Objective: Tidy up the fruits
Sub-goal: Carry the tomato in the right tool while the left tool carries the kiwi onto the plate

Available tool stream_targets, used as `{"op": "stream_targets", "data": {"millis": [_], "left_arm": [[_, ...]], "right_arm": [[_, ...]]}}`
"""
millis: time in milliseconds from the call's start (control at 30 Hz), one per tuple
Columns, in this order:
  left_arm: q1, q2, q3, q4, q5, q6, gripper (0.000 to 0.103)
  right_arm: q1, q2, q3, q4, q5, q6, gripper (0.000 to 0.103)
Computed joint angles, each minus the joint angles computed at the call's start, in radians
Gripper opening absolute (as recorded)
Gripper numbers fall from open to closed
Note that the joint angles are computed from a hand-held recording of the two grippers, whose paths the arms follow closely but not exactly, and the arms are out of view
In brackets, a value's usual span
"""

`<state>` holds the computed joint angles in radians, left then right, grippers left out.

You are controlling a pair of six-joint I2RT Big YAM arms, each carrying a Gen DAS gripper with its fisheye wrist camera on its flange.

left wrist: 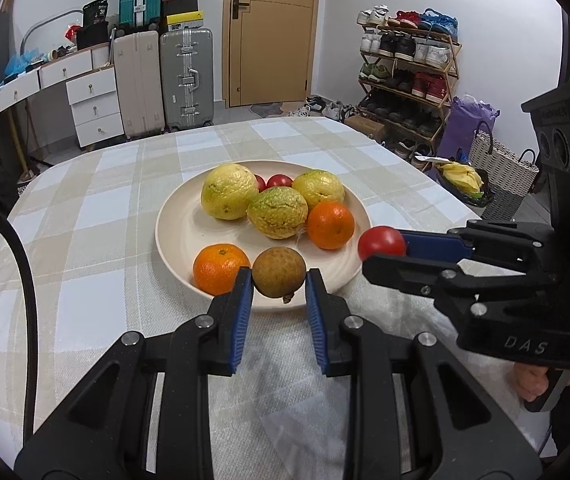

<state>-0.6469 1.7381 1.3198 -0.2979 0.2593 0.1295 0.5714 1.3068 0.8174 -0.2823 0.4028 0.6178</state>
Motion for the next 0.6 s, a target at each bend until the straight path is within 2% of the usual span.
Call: {"op": "stream_targets", "data": {"millis": [600], "left_arm": [[-0.022,0.082,0.08,-0.011,-0.057,0.008,0.024]], "right_arm": [[-0.054,0.04,0.03,-0.019,-0.055,0.004,0.031]]}}
